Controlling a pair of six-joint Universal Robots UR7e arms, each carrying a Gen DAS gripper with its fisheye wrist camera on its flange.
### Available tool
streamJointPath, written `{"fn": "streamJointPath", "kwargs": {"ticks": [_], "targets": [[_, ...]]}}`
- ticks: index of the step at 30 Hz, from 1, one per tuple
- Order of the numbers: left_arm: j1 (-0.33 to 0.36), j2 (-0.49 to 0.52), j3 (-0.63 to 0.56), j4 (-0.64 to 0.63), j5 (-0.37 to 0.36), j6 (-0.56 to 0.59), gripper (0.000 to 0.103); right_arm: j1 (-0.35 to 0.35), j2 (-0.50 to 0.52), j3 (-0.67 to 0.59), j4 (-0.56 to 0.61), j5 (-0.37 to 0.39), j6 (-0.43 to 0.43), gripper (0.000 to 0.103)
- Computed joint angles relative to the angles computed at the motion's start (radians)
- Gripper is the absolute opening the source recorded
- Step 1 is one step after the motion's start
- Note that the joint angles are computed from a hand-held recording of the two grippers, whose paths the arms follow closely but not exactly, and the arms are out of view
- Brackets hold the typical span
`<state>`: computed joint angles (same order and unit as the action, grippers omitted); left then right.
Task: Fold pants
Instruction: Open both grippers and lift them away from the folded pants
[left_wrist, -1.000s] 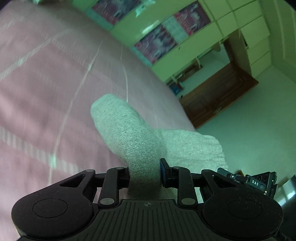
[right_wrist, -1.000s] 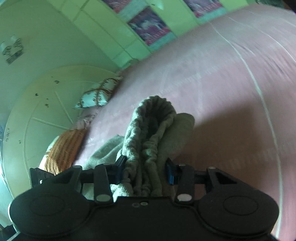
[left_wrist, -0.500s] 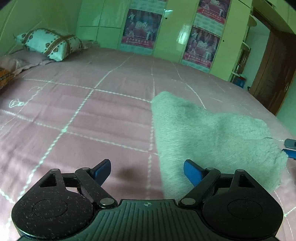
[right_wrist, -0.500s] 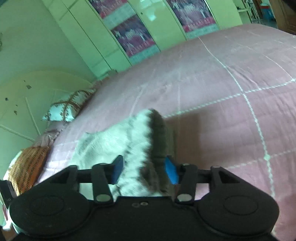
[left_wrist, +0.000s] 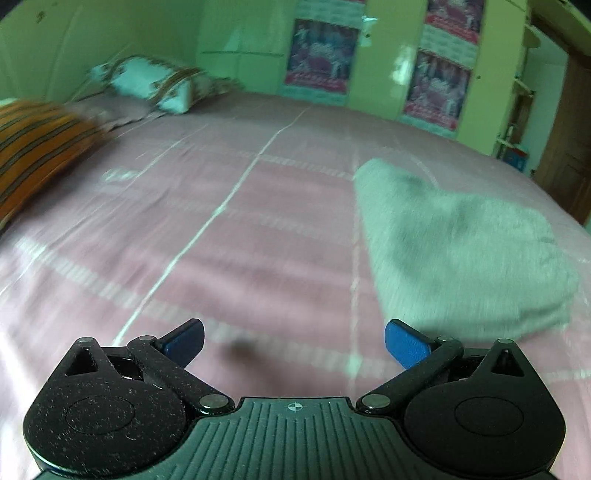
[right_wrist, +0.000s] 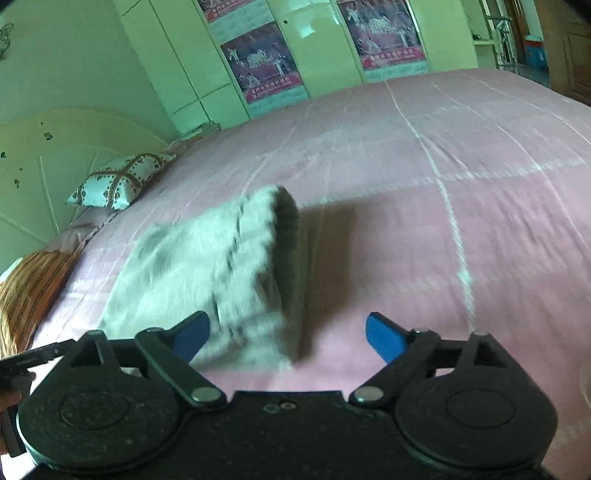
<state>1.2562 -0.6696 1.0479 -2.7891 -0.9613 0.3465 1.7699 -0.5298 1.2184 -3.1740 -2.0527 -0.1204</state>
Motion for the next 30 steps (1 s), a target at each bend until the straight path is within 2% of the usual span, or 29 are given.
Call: {"fn": "streamJointPath", "kwargs": {"ticks": [2, 4, 6, 9, 11, 13, 15, 17, 20, 22, 26, 30], "targets": [[0.003, -0.074, 0.122, -0.024, 0.017, -0.016, 0.103, 0.009, -0.047, 0.111, -0.055, -0.054, 0.001, 0.093], [-0.001, -0.146, 0.251, -0.099, 0.036, -0.025, 0.103, 0.019, -0.099, 0.230, -0.126, -0.104, 0.012, 0.095], [-0.009, -0.224, 0.388, -0.174, 0.029, -0.023, 0.103, 0.027, -0.155, 0.350, -0.176, -0.110, 0.038, 0.094], [-0.041, -0.302, 0.554, -0.306, 0.058, -0.003, 0.103, 0.063, -0.186, 0.477, -0.294, -0.162, 0.055, 0.096], [-0.063, -0.345, 0.632, -0.323, 0.081, -0.002, 0.103, 0.088, -0.187, 0.519, -0.328, -0.192, 0.071, 0.097], [-0.092, -0.380, 0.702, -0.343, 0.125, 0.014, 0.103, 0.118, -0.173, 0.531, -0.340, -0.239, 0.053, 0.097], [-0.118, -0.425, 0.762, -0.370, 0.129, 0.020, 0.103, 0.150, -0.162, 0.550, -0.368, -0.260, 0.032, 0.097], [-0.146, -0.465, 0.827, -0.450, 0.124, 0.057, 0.103, 0.187, -0.141, 0.552, -0.411, -0.279, 0.005, 0.097], [-0.196, -0.518, 0.907, -0.502, 0.147, 0.078, 0.103, 0.248, -0.107, 0.549, -0.502, -0.318, -0.083, 0.089], [-0.229, -0.559, 0.962, -0.534, 0.154, 0.075, 0.103, 0.287, -0.102, 0.555, -0.536, -0.320, -0.117, 0.089], [-0.301, -0.648, 1.060, -0.530, 0.182, 0.031, 0.103, 0.354, -0.106, 0.569, -0.565, -0.327, -0.133, 0.089], [-0.365, -0.724, 1.116, -0.495, 0.202, -0.028, 0.103, 0.416, -0.103, 0.572, -0.594, -0.371, -0.142, 0.089]]}}
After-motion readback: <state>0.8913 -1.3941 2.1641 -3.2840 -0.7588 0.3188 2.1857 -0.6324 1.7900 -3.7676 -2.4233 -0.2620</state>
